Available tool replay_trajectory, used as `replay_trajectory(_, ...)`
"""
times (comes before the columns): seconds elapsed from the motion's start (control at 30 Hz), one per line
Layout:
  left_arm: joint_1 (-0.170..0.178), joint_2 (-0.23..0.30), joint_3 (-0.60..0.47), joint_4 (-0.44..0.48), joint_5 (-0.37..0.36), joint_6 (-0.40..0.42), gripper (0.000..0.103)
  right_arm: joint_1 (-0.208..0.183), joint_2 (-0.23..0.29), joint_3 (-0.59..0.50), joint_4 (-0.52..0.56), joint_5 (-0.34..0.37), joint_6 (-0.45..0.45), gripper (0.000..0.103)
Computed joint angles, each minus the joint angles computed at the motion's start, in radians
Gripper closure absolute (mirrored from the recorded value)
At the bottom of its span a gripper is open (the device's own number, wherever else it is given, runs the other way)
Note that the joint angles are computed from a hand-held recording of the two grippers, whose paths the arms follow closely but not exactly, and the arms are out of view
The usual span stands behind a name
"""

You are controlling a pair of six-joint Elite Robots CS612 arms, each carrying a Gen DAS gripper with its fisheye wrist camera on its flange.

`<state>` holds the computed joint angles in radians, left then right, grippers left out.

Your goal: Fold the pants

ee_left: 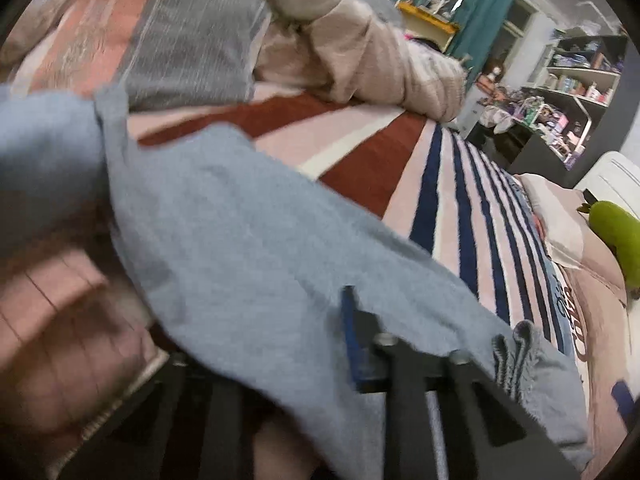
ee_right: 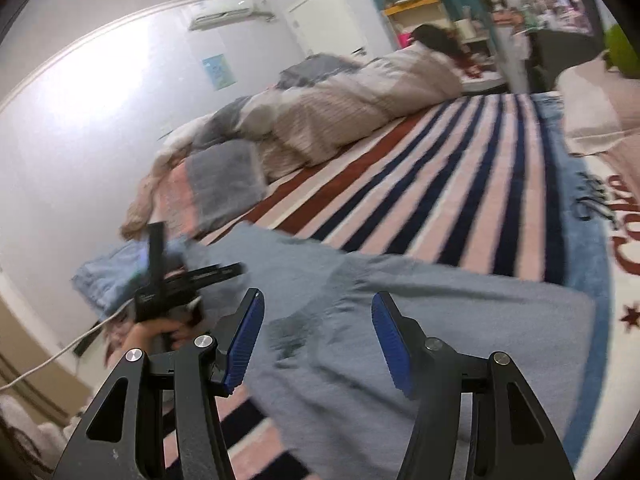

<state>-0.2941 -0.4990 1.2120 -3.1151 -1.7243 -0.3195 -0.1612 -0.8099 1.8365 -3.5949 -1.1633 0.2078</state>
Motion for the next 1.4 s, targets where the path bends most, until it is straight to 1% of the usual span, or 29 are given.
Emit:
replay_trajectory(0.07,0.001,-0.007,0.010,-0.044,-0.016,0.014,0.098,-0.006,-0.006,0.013,-0.026,-0.061,0.019,0.050)
replay_trajectory(0.13,0.000,-0.018,0.022,-0.082,-0.031,0.032,0.099,-0.018,-0.010,0.024,-0.046,-0.072,0.039,0.050)
replay_trajectory(0.23,-0.017,-0.050,0.057,-0.154,-0.043,0.116,0.100,-0.038,-0.017,0.043,-0.090,-0.080,0.078,0.050)
replay_trajectory(0.3,-0.031,-0.068,0.072,-0.186,-0.049,0.157,0.100,-0.048,-0.021,0.054,-0.116,-0.080,0.093,0.050)
replay_trajectory(0.37,-0.043,-0.084,0.084,-0.203,-0.084,0.193,0.100,-0.056,-0.026,0.061,-0.131,-0.084,0.100,0.050)
replay_trajectory(0.47,-0.068,-0.107,0.101,-0.203,-0.164,0.258,0.100,-0.067,-0.032,0.073,-0.159,-0.079,0.118,0.050)
replay_trajectory(0.53,-0.088,-0.119,0.118,-0.192,-0.225,0.299,0.100,-0.076,-0.037,0.084,-0.186,-0.086,0.131,0.050)
replay_trajectory(0.57,-0.099,-0.123,0.122,-0.161,-0.278,0.331,0.100,-0.078,-0.039,0.087,-0.193,-0.092,0.132,0.050)
replay_trajectory(0.6,-0.108,-0.125,0.126,-0.135,-0.308,0.360,0.100,-0.082,-0.042,0.093,-0.204,-0.103,0.132,0.050)
replay_trajectory(0.67,-0.126,-0.130,0.137,-0.073,-0.345,0.421,0.100,-0.088,-0.047,0.102,-0.223,-0.124,0.140,0.050)
replay_trajectory(0.73,-0.143,-0.132,0.146,-0.002,-0.355,0.492,0.100,-0.098,-0.049,0.109,-0.239,-0.132,0.159,0.050)
replay_trajectory(0.83,-0.158,-0.131,0.153,0.101,-0.341,0.573,0.100,-0.108,-0.050,0.116,-0.253,-0.137,0.178,0.050)
replay_trajectory(0.87,-0.161,-0.132,0.157,0.127,-0.336,0.590,0.098,-0.109,-0.049,0.115,-0.250,-0.141,0.178,0.050)
replay_trajectory(0.93,-0.159,-0.133,0.156,0.172,-0.336,0.623,0.092,-0.109,-0.048,0.114,-0.244,-0.140,0.176,0.050)
replay_trajectory(0.97,-0.154,-0.136,0.158,0.196,-0.355,0.643,0.081,-0.108,-0.048,0.112,-0.237,-0.139,0.172,0.050)
replay_trajectory(1.0,-0.149,-0.141,0.160,0.223,-0.376,0.660,0.061,-0.106,-0.047,0.109,-0.226,-0.141,0.164,0.050)
replay_trajectory(1.03,-0.144,-0.148,0.165,0.246,-0.401,0.672,0.052,-0.103,-0.046,0.107,-0.217,-0.146,0.157,0.050)
replay_trajectory(1.07,-0.131,-0.161,0.184,0.252,-0.447,0.697,0.043,-0.099,-0.045,0.105,-0.209,-0.153,0.150,0.050)
replay_trajectory(1.1,-0.123,-0.171,0.199,0.244,-0.466,0.719,0.042,-0.095,-0.044,0.099,-0.195,-0.159,0.139,0.050)
replay_trajectory(1.13,-0.115,-0.186,0.220,0.228,-0.468,0.739,0.042,-0.091,-0.042,0.098,-0.191,-0.161,0.132,0.050)
replay_trajectory(1.17,-0.106,-0.200,0.243,0.203,-0.458,0.740,0.042,-0.085,-0.041,0.093,-0.174,-0.165,0.120,0.050)
replay_trajectory(1.23,-0.086,-0.212,0.261,0.174,-0.452,0.723,0.042,-0.069,-0.042,0.088,-0.151,-0.178,0.093,0.050)
replay_trajectory(1.27,-0.071,-0.214,0.265,0.137,-0.433,0.704,0.042,-0.055,-0.044,0.080,-0.129,-0.192,0.066,0.049)
replay_trajectory(1.3,-0.065,-0.212,0.266,0.101,-0.405,0.687,0.042,-0.045,-0.047,0.075,-0.111,-0.201,0.044,0.048)
replay_trajectory(1.33,-0.060,-0.210,0.263,0.071,-0.374,0.668,0.042,-0.029,-0.051,0.067,-0.087,-0.209,0.008,0.044)
replay_trajectory(1.37,-0.051,-0.201,0.247,0.045,-0.341,0.635,0.042,-0.017,-0.052,0.062,-0.074,-0.216,-0.015,0.043)
replay_trajectory(1.4,-0.045,-0.194,0.233,0.035,-0.336,0.622,0.042,0.001,-0.055,0.053,-0.051,-0.227,-0.054,0.043)
